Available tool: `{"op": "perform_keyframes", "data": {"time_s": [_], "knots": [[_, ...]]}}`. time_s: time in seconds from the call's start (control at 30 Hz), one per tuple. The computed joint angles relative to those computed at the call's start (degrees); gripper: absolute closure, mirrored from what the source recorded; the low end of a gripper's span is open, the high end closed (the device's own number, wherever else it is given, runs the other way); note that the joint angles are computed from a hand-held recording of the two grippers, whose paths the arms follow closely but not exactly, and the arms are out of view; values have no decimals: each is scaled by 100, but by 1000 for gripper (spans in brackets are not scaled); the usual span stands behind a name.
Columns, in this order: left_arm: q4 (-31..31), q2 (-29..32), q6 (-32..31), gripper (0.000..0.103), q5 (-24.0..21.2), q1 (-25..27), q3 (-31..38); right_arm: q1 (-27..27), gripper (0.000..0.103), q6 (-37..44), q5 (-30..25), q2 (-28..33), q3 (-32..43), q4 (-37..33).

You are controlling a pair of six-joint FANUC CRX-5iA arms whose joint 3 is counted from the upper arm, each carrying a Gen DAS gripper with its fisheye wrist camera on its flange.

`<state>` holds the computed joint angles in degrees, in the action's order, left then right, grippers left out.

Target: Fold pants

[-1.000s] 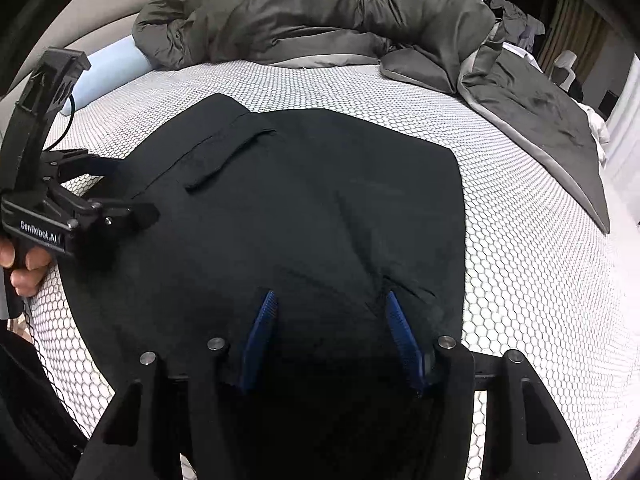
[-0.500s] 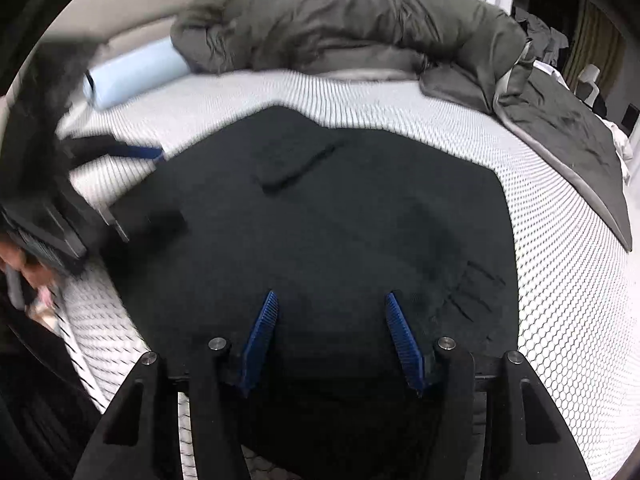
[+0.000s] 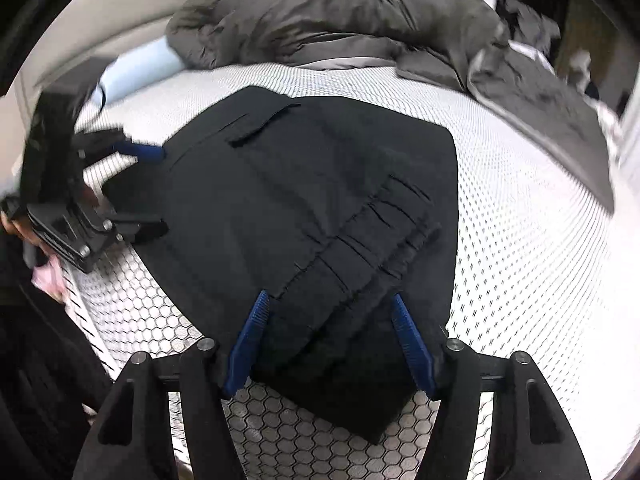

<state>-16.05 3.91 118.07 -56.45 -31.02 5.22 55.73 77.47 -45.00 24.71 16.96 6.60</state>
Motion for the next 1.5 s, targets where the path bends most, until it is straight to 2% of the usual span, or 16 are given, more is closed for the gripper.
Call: {"op": "perform_keyframes", "data": {"time_s": [0.2, 0.33, 0.37, 0.43, 0.5, 0.63, 0.7, 0.8, 0.97, 1.1, 1.13, 1.2, 1.3, 1.37, 1.43, 1.5], "knots": [[99, -539, 458, 0, 512, 209, -516, -295, 38, 49, 180, -136, 144, -940], [997, -1047, 905, 2, 1128, 895, -1330, -630, 37, -613, 362, -167, 106, -1325], [1316, -1103, 922, 5, 1194, 1077, -1511, -723, 37, -660, 294, -117, 194, -1538], [2003, -1160, 603, 23, 1316, 1363, -1836, -956, 37, -543, 37, 50, 508, -2220], [2478, -1218, 273, 24, 1487, 1517, -2106, -1075, 34, -468, -164, 248, 789, -2560], [3553, -1397, -569, 48, 1993, 1666, -2674, -1263, 32, -92, -550, 578, 1283, -3193], [3315, -1408, -404, 55, 1946, 1646, -2574, -1173, 56, 41, -615, 644, 1386, -3021], [2910, -1335, 52, 61, 1819, 1630, -2318, -923, 69, 13, -397, 596, 1278, -2374], [1786, -722, 943, 61, 1258, 1337, -1272, -724, 69, -966, -27, 820, 1271, -1148], [1385, -528, 1301, 60, 1012, 1224, -910, -738, 68, -1204, 28, 923, 1347, -1026], [1128, -504, 1476, 59, 883, 1117, -785, -724, 66, -1200, 51, 875, 1270, -933], [620, -347, 1846, 54, 557, 891, -449, -684, 45, -1298, 171, 689, 954, -649], [-47, -243, 2209, 47, -120, 477, 9, -607, 22, -1632, 533, 364, 419, -109], [-553, -218, 2490, 34, -430, 164, 252, -541, 12, -1983, 856, 139, 39, 312], [-1115, -176, 2701, 7, -773, -209, 513, -443, 8, -2493, 1235, -133, -465, 940], [-1712, -116, 2925, 1, -1026, -613, 750, -368, 3, -2988, 1597, -389, -958, 1541]]}}
